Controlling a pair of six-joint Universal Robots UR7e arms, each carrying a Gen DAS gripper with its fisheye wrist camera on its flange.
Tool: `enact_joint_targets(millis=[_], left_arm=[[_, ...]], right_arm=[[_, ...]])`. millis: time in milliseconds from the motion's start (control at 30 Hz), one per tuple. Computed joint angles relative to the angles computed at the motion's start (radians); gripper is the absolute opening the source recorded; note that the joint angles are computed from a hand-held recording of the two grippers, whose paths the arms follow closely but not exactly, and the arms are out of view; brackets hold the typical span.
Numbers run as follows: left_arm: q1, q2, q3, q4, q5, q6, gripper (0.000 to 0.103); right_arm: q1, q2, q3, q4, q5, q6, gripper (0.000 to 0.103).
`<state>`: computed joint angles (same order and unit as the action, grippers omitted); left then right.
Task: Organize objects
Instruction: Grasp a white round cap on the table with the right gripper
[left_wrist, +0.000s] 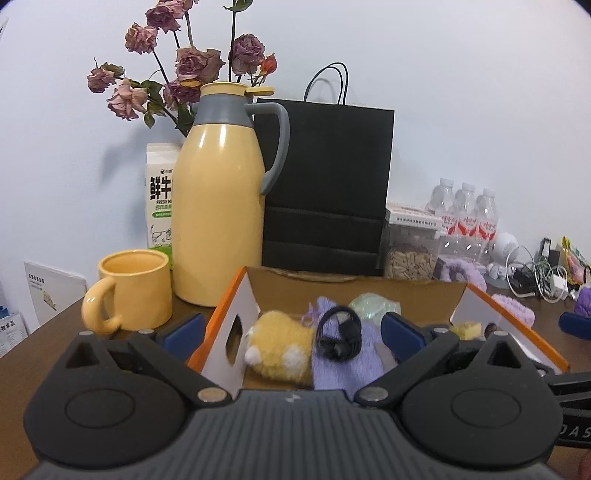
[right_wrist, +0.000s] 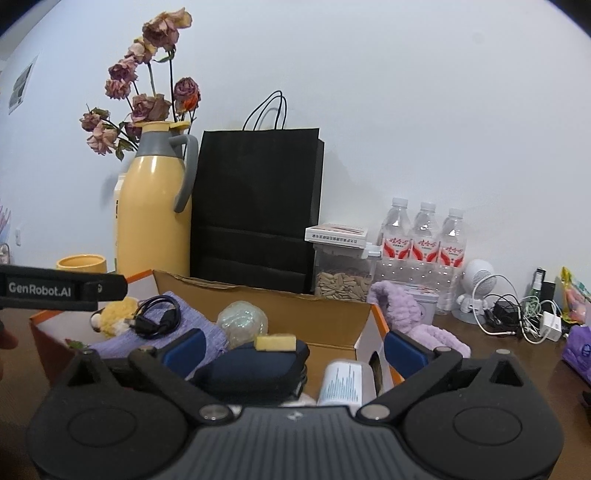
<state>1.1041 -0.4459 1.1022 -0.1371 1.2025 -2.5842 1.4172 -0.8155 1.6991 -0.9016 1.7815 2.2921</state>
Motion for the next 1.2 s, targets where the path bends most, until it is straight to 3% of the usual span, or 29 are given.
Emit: enact_joint_targets(millis=[300, 567, 667, 867, 1133, 1200], left_arm=[[0.006, -0.061, 0.099, 0.018, -0.027, -0.001, 0.103], [0.020, -0.096, 0.135, 0.079, -0.033, -0.002, 0.103], [0.025, -0.096, 0.117, 0.122, -0.046, -0.022, 0.103], [0.035, -0.083, 0.070, 0.189, -0.077, -0.072, 0.103], [0.040, -0.075, 0.036, 0.238, -0.100, -0.116, 0.103], [0.040, -0.073, 0.032, 0.247, -0.103, -0.118, 0.103]], right_arm=[[0.015, -0.021, 0.115, -0.082, 0.019, -0.001, 0.103], [0.023, -0.026, 0.141, -0.030, 0.074, 0.056, 0.103], [0.028, -0.020, 0.122, 0.040, 0.100, 0.078, 0.103], [0.041, 0.007, 0.082, 0.113, 0.121, 0.085, 0.090], [0.067, 0.096, -0.113, 0.372, 0.193, 0.132, 0.048], [0.070, 0.121, -0.164, 0.428, 0.218, 0.146, 0.044]])
